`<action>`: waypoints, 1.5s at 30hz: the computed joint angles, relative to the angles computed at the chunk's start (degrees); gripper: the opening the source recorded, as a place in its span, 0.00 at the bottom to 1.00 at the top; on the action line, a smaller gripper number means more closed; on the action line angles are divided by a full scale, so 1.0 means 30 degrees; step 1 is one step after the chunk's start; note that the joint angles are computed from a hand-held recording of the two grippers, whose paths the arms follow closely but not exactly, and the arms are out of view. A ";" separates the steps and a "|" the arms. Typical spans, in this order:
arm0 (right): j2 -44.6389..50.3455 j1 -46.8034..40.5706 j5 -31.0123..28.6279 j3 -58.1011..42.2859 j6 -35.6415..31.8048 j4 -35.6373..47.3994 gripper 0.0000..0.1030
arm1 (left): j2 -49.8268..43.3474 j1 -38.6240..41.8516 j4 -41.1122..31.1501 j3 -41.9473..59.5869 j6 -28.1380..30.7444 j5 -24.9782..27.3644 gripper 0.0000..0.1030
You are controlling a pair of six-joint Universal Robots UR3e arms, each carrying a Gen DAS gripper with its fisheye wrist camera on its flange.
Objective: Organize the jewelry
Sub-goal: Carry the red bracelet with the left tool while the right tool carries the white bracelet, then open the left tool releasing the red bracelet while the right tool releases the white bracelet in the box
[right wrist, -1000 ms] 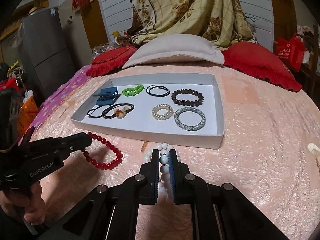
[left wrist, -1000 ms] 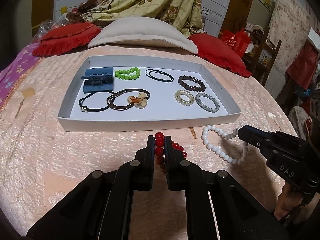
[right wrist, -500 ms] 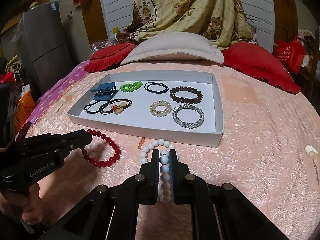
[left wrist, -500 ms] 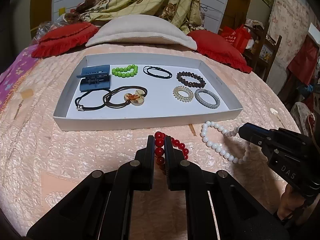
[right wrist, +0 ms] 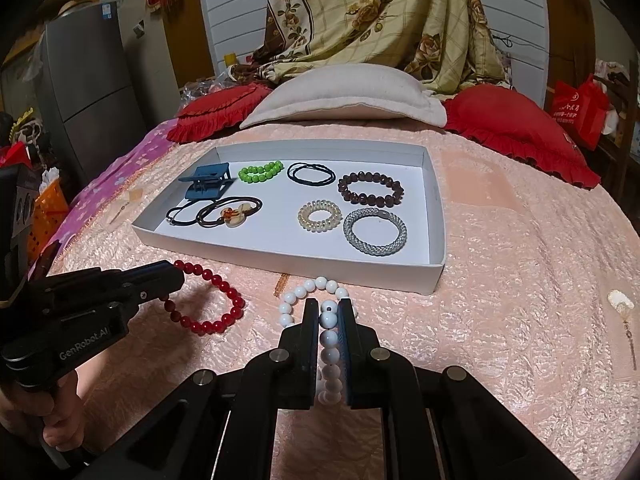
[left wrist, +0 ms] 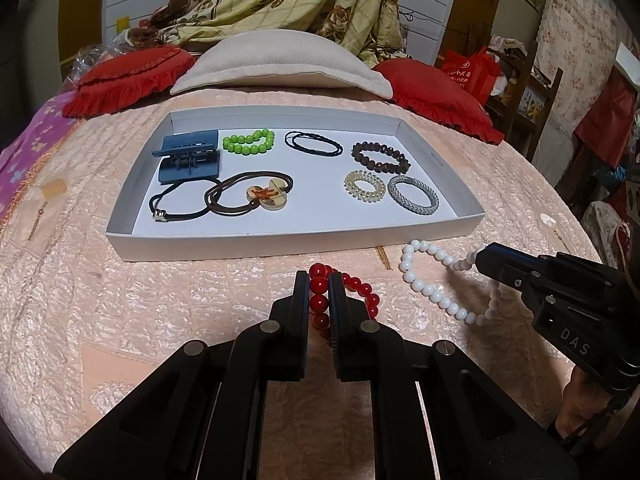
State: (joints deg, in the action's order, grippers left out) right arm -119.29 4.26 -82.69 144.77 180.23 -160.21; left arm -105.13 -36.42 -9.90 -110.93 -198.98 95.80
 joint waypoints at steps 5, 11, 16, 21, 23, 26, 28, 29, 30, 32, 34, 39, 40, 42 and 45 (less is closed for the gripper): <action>-0.0480 -0.0327 0.0352 0.0193 0.0061 -0.0081 0.08 | 0.0197 -0.0095 -0.0357 0.0062 -0.0130 0.0250 0.07; -0.3593 -0.2340 0.2472 -0.0360 0.0126 0.1321 0.08 | 0.1667 0.0088 -0.0522 0.0290 0.0048 -0.0119 0.07; -0.5301 -0.4685 0.5276 -0.1591 -0.0205 0.3830 0.08 | 0.2625 0.0975 -0.1354 0.1224 0.0195 -0.0871 0.07; -0.3662 -0.4332 0.5048 -0.3849 0.0225 0.3294 0.08 | 0.1827 0.1769 -0.2610 0.4021 0.1004 -0.1345 0.07; -0.2526 -0.3881 0.4691 -0.4975 0.0553 0.2752 0.08 | 0.1168 0.1978 -0.3119 0.5214 0.1263 -0.1463 0.07; -0.0800 -0.3284 0.4301 -0.6257 0.1082 0.1674 0.08 | -0.0169 0.2502 -0.3647 0.7045 0.1155 -0.1909 0.07; 0.0514 -0.2829 0.3997 -0.6858 0.1386 0.0807 0.08 | -0.1176 0.3039 -0.3796 0.8162 0.0676 -0.2678 0.07; 0.1374 -0.2492 0.3716 -0.7041 0.1525 0.0061 0.08 | -0.1747 0.3308 -0.4049 0.8803 0.0345 -0.3197 0.07; 0.1863 -0.2427 0.3681 -0.7057 0.1480 -0.0388 0.08 | -0.2389 0.3505 -0.4355 0.9510 0.0059 -0.3650 0.07; 0.3071 -0.2019 0.3174 -0.6835 0.1399 -0.1625 0.08 | -0.3930 0.3560 -0.4878 1.1186 -0.0095 -0.4069 0.07; 0.3920 -0.2271 0.3428 -0.6541 0.1531 -0.2199 0.08 | -0.5319 0.3566 -0.5225 1.2570 -0.0126 -0.4428 0.07; 0.5288 -0.2849 0.4173 -0.6400 0.1620 -0.2589 0.08 | -0.7950 0.4101 -0.6610 1.4887 -0.0227 -0.4153 0.07; 0.5508 -0.2699 0.4072 -0.6501 0.1612 -0.2726 0.08 | -0.8101 0.4341 -0.7037 1.4960 -0.0303 -0.4347 0.07; 0.5985 -0.2332 0.3737 -0.6681 0.1760 -0.3035 0.08 | -0.8248 0.4802 -0.7655 1.4905 -0.0436 -0.4752 0.07; 0.6776 -0.1684 0.3440 -0.6952 0.2078 -0.3467 0.08 | -0.8025 0.5062 -0.7932 1.4414 -0.0328 -0.4437 0.07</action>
